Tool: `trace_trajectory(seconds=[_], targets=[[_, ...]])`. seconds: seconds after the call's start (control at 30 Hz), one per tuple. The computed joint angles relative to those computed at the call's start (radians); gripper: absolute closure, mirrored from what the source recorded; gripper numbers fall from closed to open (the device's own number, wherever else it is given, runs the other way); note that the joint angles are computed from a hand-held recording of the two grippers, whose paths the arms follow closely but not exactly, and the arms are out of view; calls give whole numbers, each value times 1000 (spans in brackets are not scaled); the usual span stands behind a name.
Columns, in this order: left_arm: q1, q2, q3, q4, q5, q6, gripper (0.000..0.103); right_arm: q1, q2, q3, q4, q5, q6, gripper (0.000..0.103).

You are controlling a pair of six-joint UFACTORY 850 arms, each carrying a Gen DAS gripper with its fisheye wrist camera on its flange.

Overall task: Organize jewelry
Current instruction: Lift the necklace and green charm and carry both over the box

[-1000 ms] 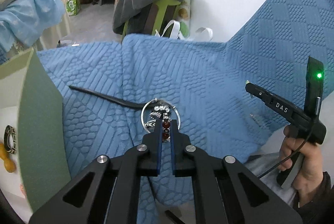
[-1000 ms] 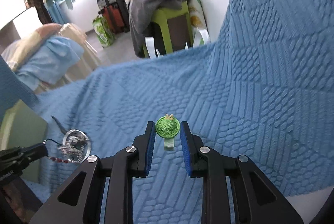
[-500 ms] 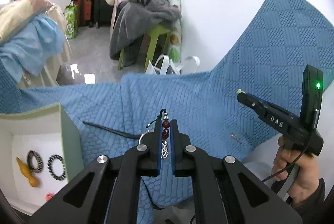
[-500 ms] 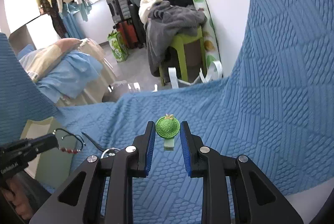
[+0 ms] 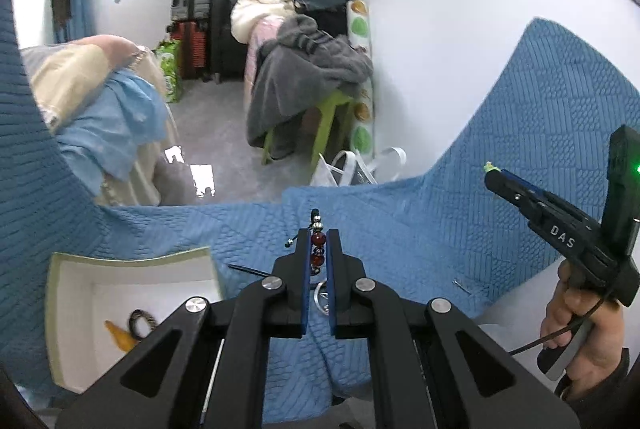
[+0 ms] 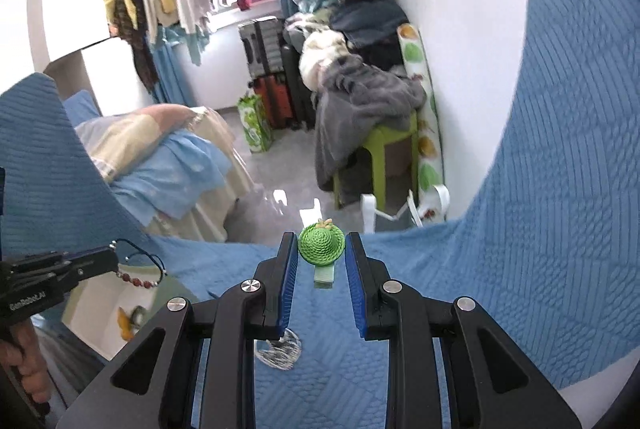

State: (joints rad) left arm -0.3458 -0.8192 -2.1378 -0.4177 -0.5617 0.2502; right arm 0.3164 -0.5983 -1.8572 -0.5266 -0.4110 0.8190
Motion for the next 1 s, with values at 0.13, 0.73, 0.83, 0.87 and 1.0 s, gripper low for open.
trace_trajectory(seconds=[0.13,0.73,0.83,0.87,1.0], targets=[[28,59,80,-34,31,31,97,36,-9,-43,-23,-13,-1,81],[134,187,292,-216,105,199,97,150,-167,-318,124,-92,-193,81],[146,189,306,-190,112,177,97,163,-199,-361,152,-115,-220,81],[151,192,313,-185,116,174,97,168,-215,-383,170,-126,-235,81],[163,191,322,-180,110,171,97,182,-256,-434,228,-152,-287,81]])
